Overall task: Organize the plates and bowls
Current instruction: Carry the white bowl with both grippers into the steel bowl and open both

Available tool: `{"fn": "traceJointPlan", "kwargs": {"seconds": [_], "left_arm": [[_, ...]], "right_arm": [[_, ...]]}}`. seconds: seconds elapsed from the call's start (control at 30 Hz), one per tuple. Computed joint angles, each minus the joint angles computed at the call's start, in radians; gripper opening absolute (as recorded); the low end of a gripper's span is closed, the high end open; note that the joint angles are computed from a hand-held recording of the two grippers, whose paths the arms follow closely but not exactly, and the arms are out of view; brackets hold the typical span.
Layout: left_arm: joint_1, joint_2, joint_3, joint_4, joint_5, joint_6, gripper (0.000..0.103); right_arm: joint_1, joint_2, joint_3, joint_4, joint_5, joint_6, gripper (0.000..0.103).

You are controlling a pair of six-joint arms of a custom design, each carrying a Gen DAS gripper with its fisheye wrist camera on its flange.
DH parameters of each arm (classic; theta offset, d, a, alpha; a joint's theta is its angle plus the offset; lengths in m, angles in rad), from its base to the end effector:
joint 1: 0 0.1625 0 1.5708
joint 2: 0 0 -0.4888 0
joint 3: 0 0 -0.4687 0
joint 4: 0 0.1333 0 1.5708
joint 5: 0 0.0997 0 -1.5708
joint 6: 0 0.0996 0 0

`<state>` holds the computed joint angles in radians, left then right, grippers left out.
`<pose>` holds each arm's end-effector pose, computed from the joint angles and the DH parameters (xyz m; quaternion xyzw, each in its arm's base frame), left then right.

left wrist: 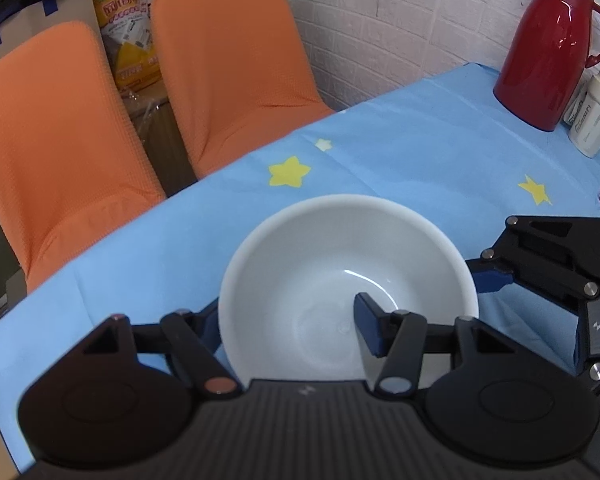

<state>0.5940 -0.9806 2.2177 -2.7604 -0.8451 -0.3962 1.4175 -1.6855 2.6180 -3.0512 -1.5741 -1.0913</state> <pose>-0.3207 -0.4572 0.0466 0.2756 0.8931 -0.2077 0.2885 0.0764 -0.3764 0.2386 0.4347 -0.8590 0.2189 0.1590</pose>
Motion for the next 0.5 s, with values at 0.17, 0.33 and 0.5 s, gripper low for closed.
{"fn": "traceJointPlan", "kwargs": {"seconds": [0.17,0.33,0.5], "left_arm": [[-0.069,-0.004,0.017,0.009,0.014,-0.053,0.056],[-0.186,-0.007,0.036,0.047,0.035,-0.149,0.055],[-0.313,0.004,0.046,0.106,0.031,-0.263,0.055]], "right_arm": [[-0.015,-0.089,0.016,0.061,0.012,-0.023,0.103],[-0.073,-0.301,0.059,0.196,0.072,-0.079,0.103],[-0.231,-0.655,0.12,0.455,0.193,-0.2,0.103]]}}
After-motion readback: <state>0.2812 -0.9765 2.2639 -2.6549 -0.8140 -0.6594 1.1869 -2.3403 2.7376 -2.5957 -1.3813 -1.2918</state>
